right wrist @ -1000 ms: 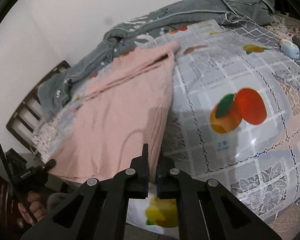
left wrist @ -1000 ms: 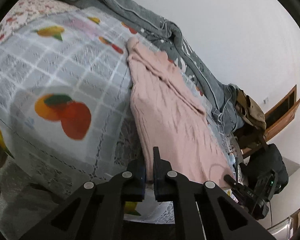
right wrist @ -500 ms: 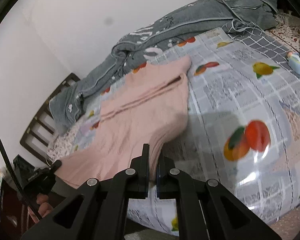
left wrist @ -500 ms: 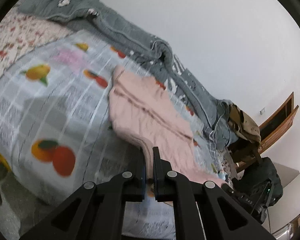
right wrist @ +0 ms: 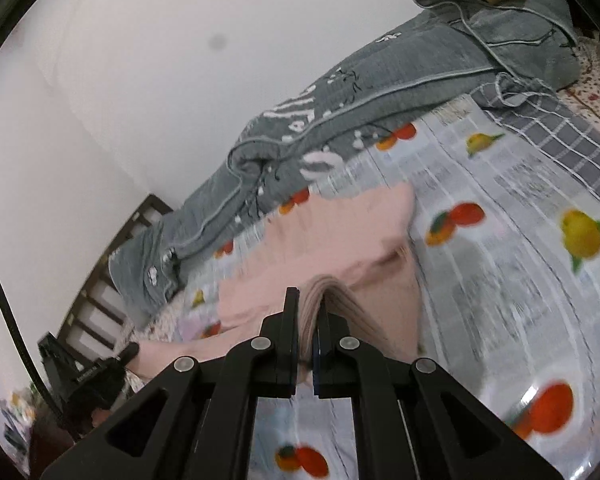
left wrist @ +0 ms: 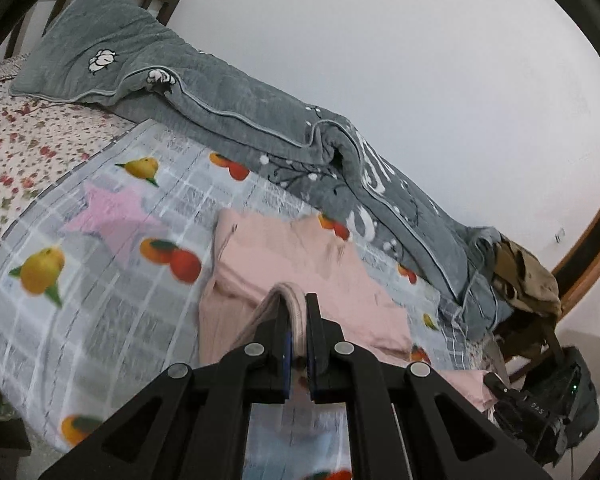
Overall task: Fold small clothes
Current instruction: 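Lay the held hem over the collar with both grippers and release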
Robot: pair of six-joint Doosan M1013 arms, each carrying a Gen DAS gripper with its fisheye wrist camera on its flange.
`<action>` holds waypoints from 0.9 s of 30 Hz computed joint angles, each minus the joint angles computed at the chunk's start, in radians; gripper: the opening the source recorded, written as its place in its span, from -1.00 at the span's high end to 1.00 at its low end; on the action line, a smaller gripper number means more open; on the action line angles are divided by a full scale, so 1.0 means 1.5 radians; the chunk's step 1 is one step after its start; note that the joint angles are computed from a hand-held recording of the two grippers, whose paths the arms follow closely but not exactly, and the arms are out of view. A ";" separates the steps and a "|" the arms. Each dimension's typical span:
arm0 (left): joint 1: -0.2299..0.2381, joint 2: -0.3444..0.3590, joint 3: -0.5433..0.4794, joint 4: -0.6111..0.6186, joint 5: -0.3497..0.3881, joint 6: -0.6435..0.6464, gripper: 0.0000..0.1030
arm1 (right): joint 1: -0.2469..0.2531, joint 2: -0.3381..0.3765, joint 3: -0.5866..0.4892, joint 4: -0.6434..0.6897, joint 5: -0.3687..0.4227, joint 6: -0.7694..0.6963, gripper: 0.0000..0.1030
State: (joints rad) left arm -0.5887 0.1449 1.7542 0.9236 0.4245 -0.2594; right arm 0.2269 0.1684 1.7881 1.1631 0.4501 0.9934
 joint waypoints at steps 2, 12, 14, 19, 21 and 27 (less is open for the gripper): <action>0.010 0.013 -0.016 -0.010 -0.002 0.009 0.88 | -0.001 0.021 -0.025 0.001 0.007 0.012 0.90; 0.063 0.088 -0.087 -0.066 -0.030 0.065 0.88 | -0.005 0.114 -0.132 -0.039 0.033 0.057 0.90; 0.073 0.103 -0.098 -0.086 -0.038 0.081 0.88 | -0.006 0.132 -0.151 -0.052 0.039 0.072 0.90; 0.096 0.145 -0.133 -0.168 -0.054 0.159 0.88 | -0.001 0.174 -0.199 -0.126 0.039 0.135 0.90; 0.103 0.162 -0.150 -0.210 -0.050 0.205 0.88 | 0.002 0.190 -0.220 -0.170 0.039 0.171 0.90; 0.121 0.212 -0.211 -0.341 -0.014 0.366 0.86 | 0.010 0.238 -0.281 -0.282 0.047 0.255 0.89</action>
State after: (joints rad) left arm -0.4067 0.4623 1.4379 0.4121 0.4031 0.2894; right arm 0.2412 0.5257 1.3665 0.7404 0.5204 1.3766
